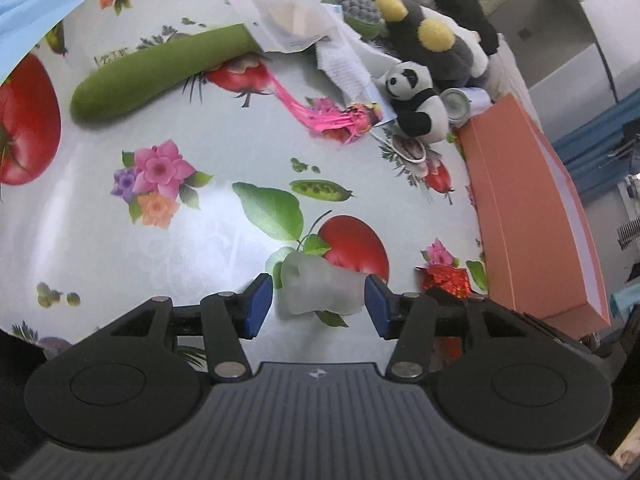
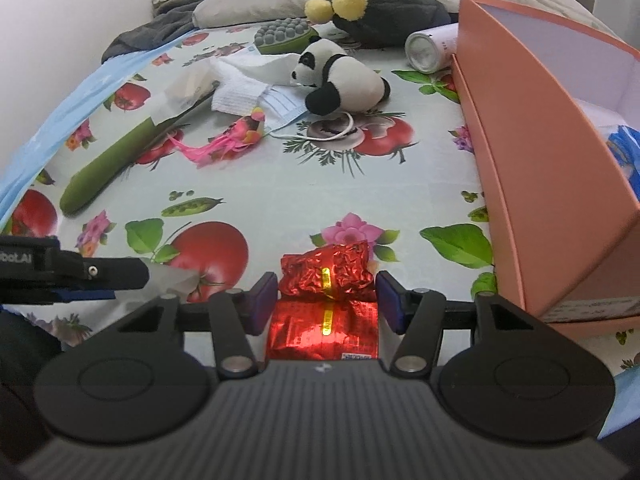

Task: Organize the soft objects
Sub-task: 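Lift the red candy packet with the right gripper while the left gripper grasps a white tissue, then carry the red candy packet and white tissue over the pink box with both grippers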

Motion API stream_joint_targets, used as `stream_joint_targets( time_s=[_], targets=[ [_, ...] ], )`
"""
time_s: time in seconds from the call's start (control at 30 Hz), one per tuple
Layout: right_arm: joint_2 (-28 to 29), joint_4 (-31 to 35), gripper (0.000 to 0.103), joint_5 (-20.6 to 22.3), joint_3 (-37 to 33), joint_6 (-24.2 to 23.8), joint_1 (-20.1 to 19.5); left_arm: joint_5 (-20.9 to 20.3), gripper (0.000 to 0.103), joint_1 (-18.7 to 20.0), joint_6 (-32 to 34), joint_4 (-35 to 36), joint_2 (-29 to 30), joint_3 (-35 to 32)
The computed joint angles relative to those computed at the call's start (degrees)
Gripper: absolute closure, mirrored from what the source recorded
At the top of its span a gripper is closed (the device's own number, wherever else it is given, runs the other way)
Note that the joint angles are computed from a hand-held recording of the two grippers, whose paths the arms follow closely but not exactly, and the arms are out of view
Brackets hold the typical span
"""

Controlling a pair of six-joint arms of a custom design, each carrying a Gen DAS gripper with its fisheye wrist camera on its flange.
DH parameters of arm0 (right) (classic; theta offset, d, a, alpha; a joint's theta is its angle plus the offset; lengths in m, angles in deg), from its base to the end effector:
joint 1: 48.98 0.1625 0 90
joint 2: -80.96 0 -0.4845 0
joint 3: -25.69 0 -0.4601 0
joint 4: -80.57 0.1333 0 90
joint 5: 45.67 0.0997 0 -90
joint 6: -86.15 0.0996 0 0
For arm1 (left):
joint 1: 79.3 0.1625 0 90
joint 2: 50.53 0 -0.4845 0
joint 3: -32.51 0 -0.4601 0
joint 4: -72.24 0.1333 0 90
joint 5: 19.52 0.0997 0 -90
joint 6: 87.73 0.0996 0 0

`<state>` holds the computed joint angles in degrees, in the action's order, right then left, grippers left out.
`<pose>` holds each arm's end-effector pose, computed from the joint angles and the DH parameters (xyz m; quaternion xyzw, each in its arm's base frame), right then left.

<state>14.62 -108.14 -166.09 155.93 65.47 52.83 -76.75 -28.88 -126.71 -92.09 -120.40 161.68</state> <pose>0.1891 -0.4996 0.1795 0.1822 -0.9060 0.2684 0.2719 -0.1868 -0.5198 0.1668 -0.0319 0.9513 -0.2742 0.1370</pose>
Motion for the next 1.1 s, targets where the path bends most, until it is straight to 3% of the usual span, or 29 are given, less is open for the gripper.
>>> stream_joint_targets(
  time_s=[0.1, 0.2, 0.57, 1.1],
  targets=[
    [-0.17, 0.10, 0.046, 0.17, 0.13, 0.44, -0.37, 1.19, 0.048, -0.32, -0.15, 1.14, 0.76, -0.58],
    [0.21, -0.54, 0.046, -0.12, 0.16, -0.17, -0.45, 2.53, 0.059, -0.79, 0.48, 2.84, 1.78, -1.42],
    [0.40, -0.71, 0.046, -0.41, -0.11, -0.30, -0.25, 7.43, 0.081, -2.88, 4.15, 6.19, 2.74, -2.36],
    [-3.74, -0.41, 0.046, 0.69, -0.69, 1.46, 2.24, 11.35, 0.083, -7.23, 12.58, 1.62, 2.45, -4.01]
  ],
)
